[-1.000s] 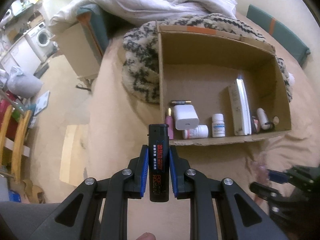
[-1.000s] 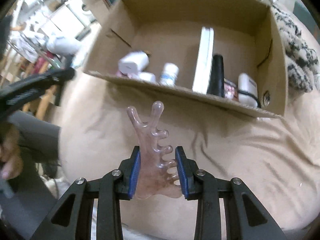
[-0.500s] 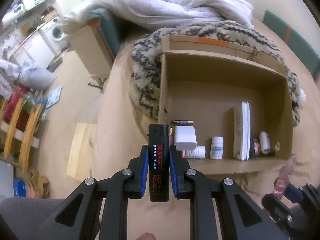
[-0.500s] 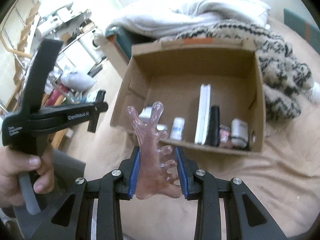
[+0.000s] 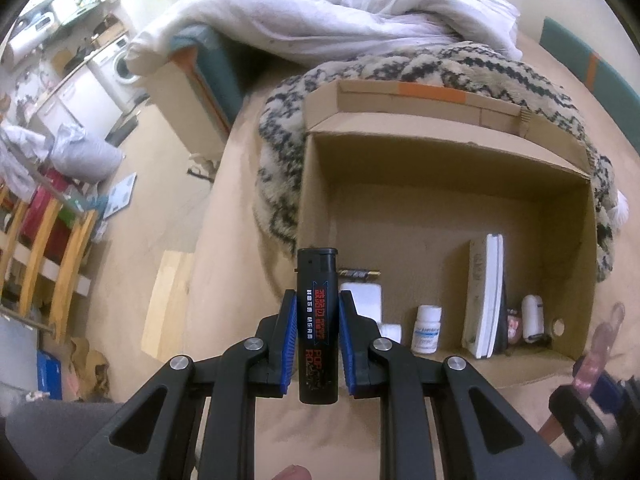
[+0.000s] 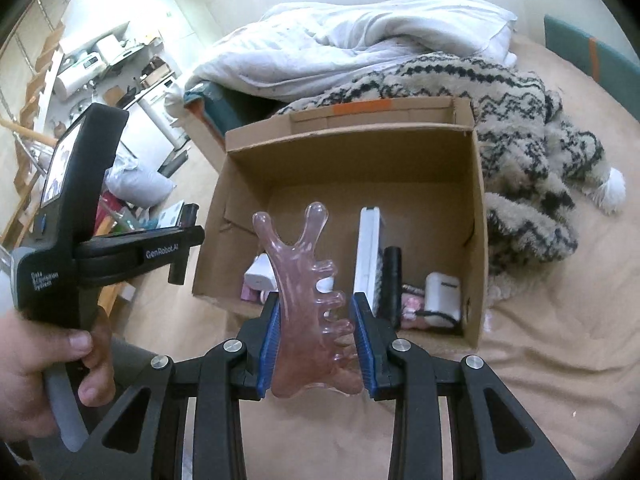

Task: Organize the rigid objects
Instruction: 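Lower the black stick and hair claw into the box and open both tools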

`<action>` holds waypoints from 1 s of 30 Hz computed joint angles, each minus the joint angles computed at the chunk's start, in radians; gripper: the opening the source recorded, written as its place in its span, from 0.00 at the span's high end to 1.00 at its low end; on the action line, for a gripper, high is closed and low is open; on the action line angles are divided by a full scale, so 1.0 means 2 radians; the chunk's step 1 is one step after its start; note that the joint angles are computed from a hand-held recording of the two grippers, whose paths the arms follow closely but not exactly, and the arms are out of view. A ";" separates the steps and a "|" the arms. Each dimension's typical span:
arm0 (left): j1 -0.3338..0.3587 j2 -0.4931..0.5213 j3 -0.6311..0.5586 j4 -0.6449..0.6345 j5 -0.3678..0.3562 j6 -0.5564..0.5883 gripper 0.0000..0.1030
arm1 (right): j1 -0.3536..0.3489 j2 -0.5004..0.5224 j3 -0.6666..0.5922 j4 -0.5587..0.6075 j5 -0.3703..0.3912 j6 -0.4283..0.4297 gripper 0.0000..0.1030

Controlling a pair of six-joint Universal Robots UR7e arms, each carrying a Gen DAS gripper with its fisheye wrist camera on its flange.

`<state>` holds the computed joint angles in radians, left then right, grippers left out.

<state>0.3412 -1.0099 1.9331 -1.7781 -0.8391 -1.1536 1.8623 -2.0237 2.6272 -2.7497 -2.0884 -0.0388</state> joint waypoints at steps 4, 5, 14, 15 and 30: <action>0.003 0.013 -0.008 -0.011 0.008 0.017 0.83 | -0.010 0.016 -0.013 -0.020 -0.007 -0.014 0.66; 0.004 0.017 -0.010 -0.014 0.010 0.022 0.83 | -0.013 0.020 -0.017 -0.025 -0.009 -0.019 0.66; 0.019 0.062 -0.035 -0.060 0.034 0.080 0.83 | -0.056 0.065 -0.045 -0.068 -0.008 -0.062 0.66; 0.023 0.068 -0.038 -0.066 0.038 0.088 0.83 | -0.060 0.072 -0.048 -0.072 -0.008 -0.066 0.66; 0.063 0.127 -0.063 -0.090 0.031 0.112 0.83 | -0.123 0.129 -0.056 -0.078 0.022 -0.060 0.65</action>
